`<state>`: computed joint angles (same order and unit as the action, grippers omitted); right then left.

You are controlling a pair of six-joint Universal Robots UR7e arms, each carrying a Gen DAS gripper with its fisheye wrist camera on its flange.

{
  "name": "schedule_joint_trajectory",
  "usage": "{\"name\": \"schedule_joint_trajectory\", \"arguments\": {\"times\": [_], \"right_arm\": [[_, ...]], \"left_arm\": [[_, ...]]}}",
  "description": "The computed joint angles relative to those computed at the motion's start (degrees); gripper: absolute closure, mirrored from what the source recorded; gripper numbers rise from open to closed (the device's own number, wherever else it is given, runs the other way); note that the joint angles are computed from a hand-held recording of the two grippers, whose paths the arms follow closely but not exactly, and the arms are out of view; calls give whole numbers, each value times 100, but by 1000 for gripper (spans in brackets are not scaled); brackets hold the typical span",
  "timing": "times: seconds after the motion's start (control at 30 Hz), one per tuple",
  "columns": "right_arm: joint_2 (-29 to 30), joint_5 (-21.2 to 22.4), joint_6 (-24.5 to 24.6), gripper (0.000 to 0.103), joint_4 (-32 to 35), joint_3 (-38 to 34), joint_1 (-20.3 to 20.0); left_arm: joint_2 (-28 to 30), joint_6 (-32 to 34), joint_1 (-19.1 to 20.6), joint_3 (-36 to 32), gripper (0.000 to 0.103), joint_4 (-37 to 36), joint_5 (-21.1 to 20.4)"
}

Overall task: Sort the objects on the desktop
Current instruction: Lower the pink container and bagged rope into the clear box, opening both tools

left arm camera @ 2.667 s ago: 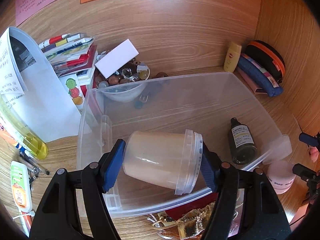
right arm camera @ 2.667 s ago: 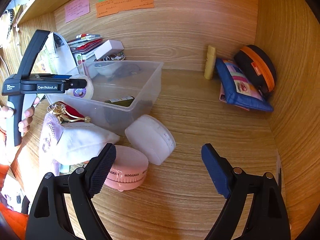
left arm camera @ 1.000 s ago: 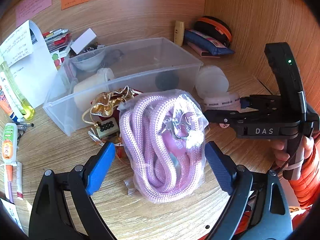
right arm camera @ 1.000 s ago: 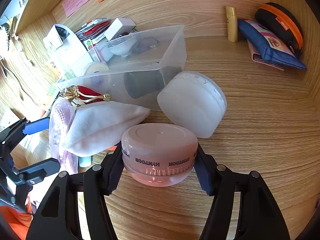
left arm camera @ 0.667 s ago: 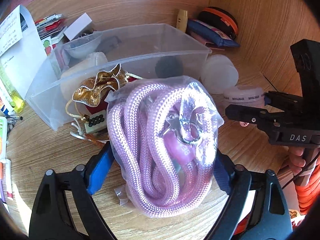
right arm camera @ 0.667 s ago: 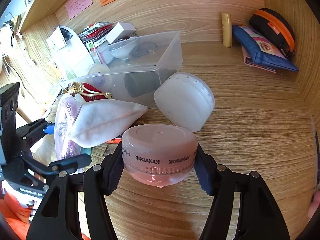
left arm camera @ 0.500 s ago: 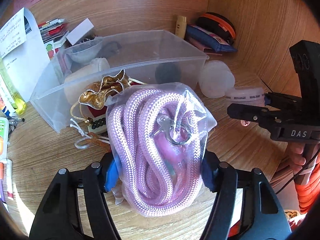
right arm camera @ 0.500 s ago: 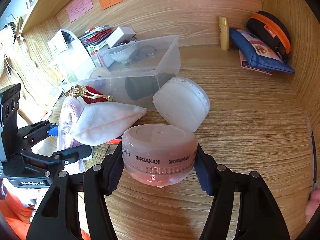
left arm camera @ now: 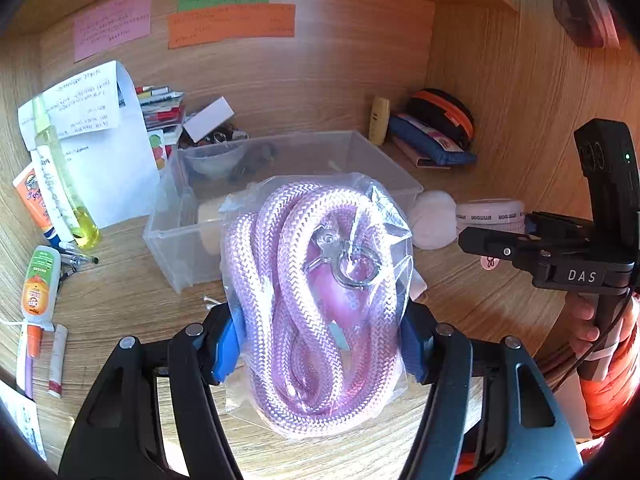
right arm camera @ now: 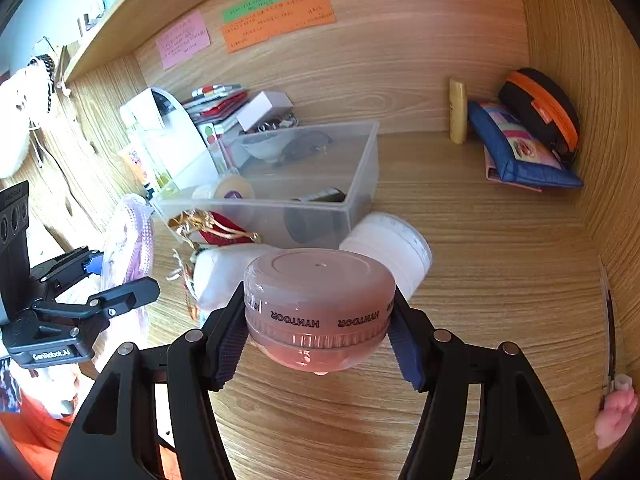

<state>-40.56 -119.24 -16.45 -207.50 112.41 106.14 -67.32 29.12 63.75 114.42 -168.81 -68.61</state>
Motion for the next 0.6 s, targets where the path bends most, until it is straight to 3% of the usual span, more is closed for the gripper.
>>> {"name": "schedule_joint_trajectory", "arguments": {"times": [0.6], "right_arm": [[241,-15,-480,43,186,-928,299]], "left_arm": [[324,-91,36,-908,39,-389,-75]]}}
